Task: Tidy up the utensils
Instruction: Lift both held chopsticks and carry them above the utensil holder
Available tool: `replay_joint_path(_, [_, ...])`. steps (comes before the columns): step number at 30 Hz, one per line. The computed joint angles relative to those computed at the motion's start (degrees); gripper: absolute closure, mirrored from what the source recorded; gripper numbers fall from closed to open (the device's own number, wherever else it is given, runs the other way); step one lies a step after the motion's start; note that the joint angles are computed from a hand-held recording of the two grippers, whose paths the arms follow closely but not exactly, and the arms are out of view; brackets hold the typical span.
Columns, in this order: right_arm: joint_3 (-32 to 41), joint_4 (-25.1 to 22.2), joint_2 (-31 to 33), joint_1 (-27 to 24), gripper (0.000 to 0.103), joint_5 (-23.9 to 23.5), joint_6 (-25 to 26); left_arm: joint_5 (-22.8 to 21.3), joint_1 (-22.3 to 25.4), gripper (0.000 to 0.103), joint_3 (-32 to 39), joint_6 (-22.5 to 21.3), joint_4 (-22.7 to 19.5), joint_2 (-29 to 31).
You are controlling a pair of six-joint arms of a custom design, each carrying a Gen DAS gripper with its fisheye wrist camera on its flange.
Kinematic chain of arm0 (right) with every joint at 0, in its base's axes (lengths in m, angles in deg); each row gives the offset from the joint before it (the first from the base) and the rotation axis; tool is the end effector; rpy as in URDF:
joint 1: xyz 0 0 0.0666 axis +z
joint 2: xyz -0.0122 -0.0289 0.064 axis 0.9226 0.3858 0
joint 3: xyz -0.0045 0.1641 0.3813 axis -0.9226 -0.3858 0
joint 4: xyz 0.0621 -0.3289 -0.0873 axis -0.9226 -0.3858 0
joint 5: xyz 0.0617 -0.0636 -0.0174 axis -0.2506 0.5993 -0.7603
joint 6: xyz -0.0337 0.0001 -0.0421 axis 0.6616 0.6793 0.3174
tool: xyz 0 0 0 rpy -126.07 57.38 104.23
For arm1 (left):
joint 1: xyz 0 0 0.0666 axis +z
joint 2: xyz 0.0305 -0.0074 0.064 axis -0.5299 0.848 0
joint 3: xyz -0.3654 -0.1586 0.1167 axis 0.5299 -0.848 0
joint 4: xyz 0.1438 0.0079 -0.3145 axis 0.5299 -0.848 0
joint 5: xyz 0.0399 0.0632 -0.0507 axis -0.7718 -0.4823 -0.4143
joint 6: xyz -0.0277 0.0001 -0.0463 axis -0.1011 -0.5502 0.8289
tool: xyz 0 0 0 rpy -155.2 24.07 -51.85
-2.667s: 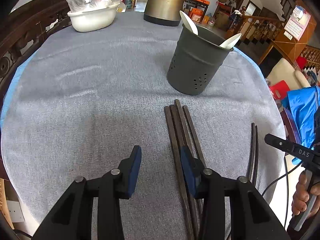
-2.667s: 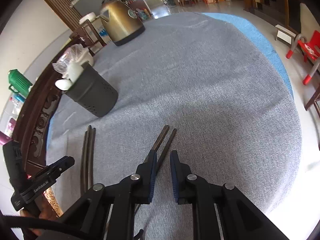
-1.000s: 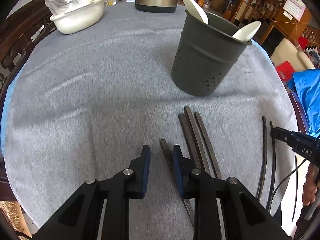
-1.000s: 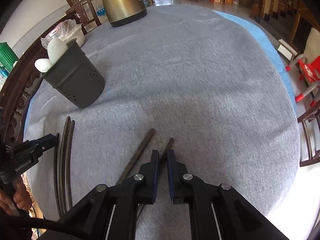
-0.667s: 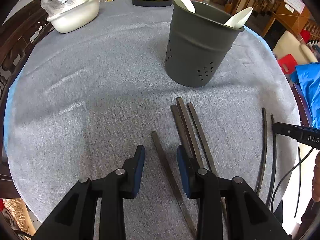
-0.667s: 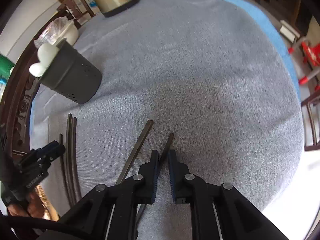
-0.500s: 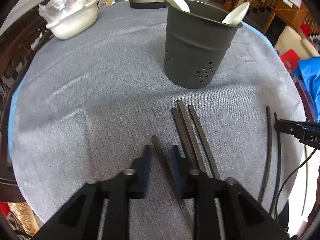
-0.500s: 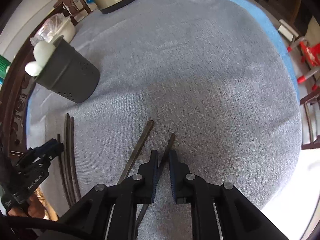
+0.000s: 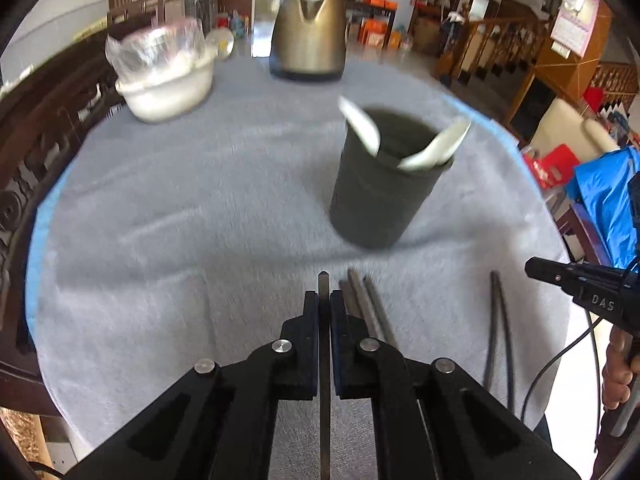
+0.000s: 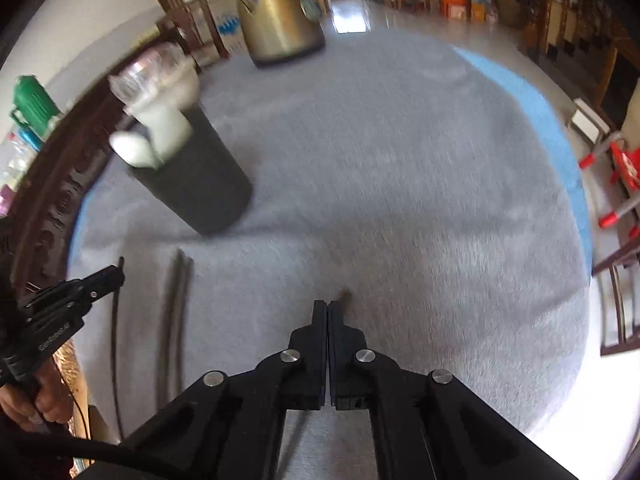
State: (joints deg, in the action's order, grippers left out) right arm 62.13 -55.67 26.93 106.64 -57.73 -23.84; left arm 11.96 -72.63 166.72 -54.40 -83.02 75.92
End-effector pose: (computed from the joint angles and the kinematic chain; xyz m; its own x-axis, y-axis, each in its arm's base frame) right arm 0.3333 0.2701 0.5614 -0.9017 -0.0322 -0.4312 -0.1429 0.9633 0.2270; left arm 0.3159 -0.2613 0.5794 -0.8328 0.0515 -0.5512 0.1396 0.9830 -0.1190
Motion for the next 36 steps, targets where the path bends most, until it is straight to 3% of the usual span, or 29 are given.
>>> replay_joint_path(4, [0.4,0.0,-0.7,-0.9,0.103,-1.5,-0.6,-1.5,0.0,0.097,1.3,-0.3,0.5,-1.2])
replay_joint_path(8, [-0.6,-1.4,-0.7,-4.5,0.100,-5.9,-5.4,-5.3,-1.5,0.097,3.7,0.3,0.6,-2.6])
replay_joint_path(11, [-1.4,-2.7,-0.8,-5.7,0.098,-8.2,-6.7,-9.9,-3.3,0.097,4.7,-0.1,3.1,-3.7])
replay_joint_path(16, [-0.4,-5.4,1.6,-4.2,0.084,-10.1,-4.8,-15.3,-5.8,0.097,3.6,-1.9,8.8,-6.1])
replay_joint_path(19, [-0.5,-6.4,2.6,-2.9,0.084,-9.3,-4.6,-17.5,-6.6,0.097,2.4,-2.9,10.7,-7.3])
replay_joint_path(25, [0.7,-9.3,4.9,-0.9,0.083,-5.7,-3.5,-16.9,-5.4,0.097,0.1,-3.0,12.9,-8.9])
replay_joint_path(30, [4.3,-12.9,7.3,1.9,0.088,0.7,-0.8,-16.9,-5.7,0.097,-0.2,-2.8,12.8,-9.8])
replay_joint_path(31, [4.3,-12.9,7.4,2.1,0.094,1.2,-0.5,-17.0,-5.8,0.097,-0.1,-2.6,12.5,-9.8])
replay_joint_path(36, [0.2,-7.6,4.0,1.5,0.097,-1.0,-1.2,-17.0,-5.4,0.097,-0.1,-1.6,12.1,-10.8])
